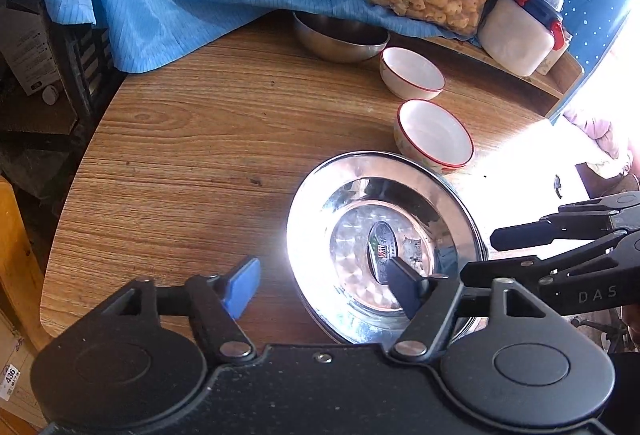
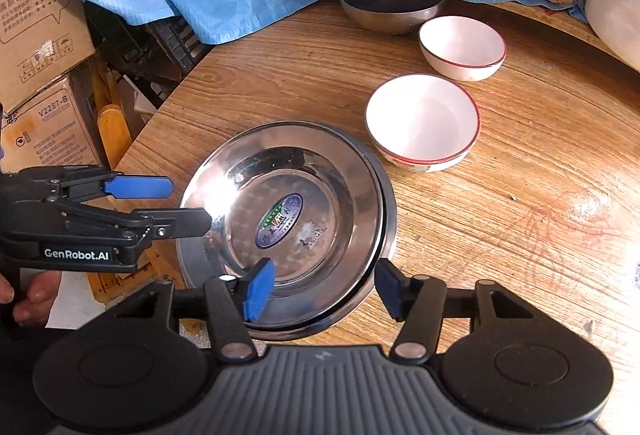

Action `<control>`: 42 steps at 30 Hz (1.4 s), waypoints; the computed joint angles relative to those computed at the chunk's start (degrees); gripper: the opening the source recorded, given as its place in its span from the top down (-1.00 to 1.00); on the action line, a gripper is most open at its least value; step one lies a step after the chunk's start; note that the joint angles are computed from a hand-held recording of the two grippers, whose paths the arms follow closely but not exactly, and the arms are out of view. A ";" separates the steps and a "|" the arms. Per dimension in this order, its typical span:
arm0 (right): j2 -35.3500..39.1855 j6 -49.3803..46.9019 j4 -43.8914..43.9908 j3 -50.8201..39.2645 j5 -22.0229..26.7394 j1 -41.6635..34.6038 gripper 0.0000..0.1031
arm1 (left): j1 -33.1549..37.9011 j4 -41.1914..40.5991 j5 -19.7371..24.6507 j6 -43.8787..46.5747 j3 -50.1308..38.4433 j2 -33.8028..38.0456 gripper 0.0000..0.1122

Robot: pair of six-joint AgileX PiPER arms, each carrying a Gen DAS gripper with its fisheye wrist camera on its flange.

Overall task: Organize plates and bowls
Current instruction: 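Open both grippers to release the labeled plate on the stack, then move both grippers to the steel bowl rim and close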

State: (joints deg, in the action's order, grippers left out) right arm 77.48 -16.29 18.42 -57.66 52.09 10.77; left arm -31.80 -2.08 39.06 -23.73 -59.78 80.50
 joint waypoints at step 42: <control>32.88 10.48 -2.99 -35.70 -14.72 -7.93 -0.68 | 8.16 12.78 11.72 -2.00 -65.85 50.12 -0.82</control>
